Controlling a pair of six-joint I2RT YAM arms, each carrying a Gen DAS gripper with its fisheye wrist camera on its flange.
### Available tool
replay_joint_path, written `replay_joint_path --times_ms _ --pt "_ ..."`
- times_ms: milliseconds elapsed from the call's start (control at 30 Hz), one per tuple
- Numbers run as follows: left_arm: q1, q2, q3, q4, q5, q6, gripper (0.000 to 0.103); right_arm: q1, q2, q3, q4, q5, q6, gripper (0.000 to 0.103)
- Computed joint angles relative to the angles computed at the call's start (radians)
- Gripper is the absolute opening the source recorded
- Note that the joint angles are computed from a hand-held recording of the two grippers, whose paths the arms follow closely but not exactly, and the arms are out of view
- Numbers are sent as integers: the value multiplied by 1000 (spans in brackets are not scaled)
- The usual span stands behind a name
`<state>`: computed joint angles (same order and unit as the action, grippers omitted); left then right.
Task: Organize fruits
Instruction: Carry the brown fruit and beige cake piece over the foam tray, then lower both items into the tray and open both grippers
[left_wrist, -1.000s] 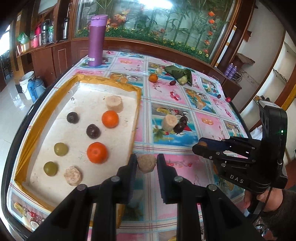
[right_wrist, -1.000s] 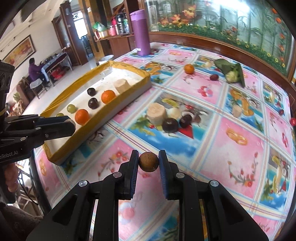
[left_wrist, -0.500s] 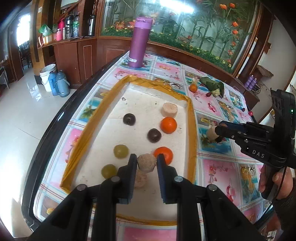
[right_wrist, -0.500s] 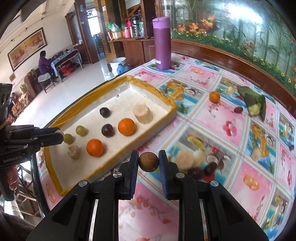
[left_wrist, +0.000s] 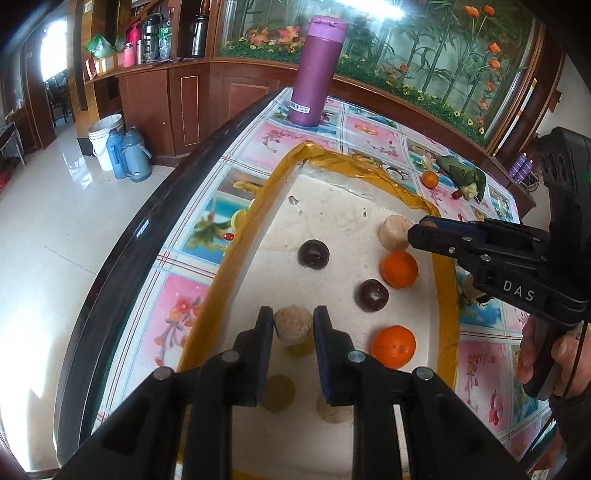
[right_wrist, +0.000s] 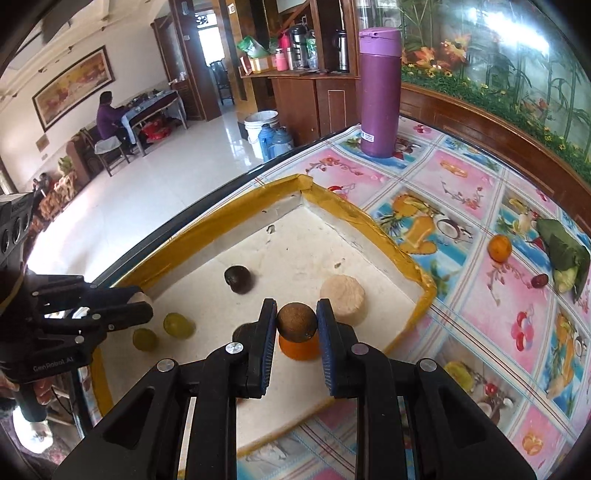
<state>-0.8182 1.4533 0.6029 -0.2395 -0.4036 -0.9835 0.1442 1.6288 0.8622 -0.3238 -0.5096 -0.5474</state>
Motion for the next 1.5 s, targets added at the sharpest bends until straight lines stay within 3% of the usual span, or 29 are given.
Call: replay_joint_path --times_ms 367,700,833,900,1100,1167,1500 --pt "102 121 54 35 93 120 25 109 145 75 51 77 51 21" --pt "89 182 107 -8 48 158 25 145 207 102 60 133 37 21" --pt "91 192 105 -5 78 147 26 147 214 104 64 135 35 23" --pt "81 181 95 -4 71 139 28 148 211 102 59 130 34 29" --pt "42 133 73 -40 51 94 36 145 170 52 82 146 24 29" --pt "21 108 65 -61 31 68 45 135 143 33 81 140 25 29" --pt "-135 27 76 -191 -81 -106 63 23 -59 -80 -4 65 -17 32"
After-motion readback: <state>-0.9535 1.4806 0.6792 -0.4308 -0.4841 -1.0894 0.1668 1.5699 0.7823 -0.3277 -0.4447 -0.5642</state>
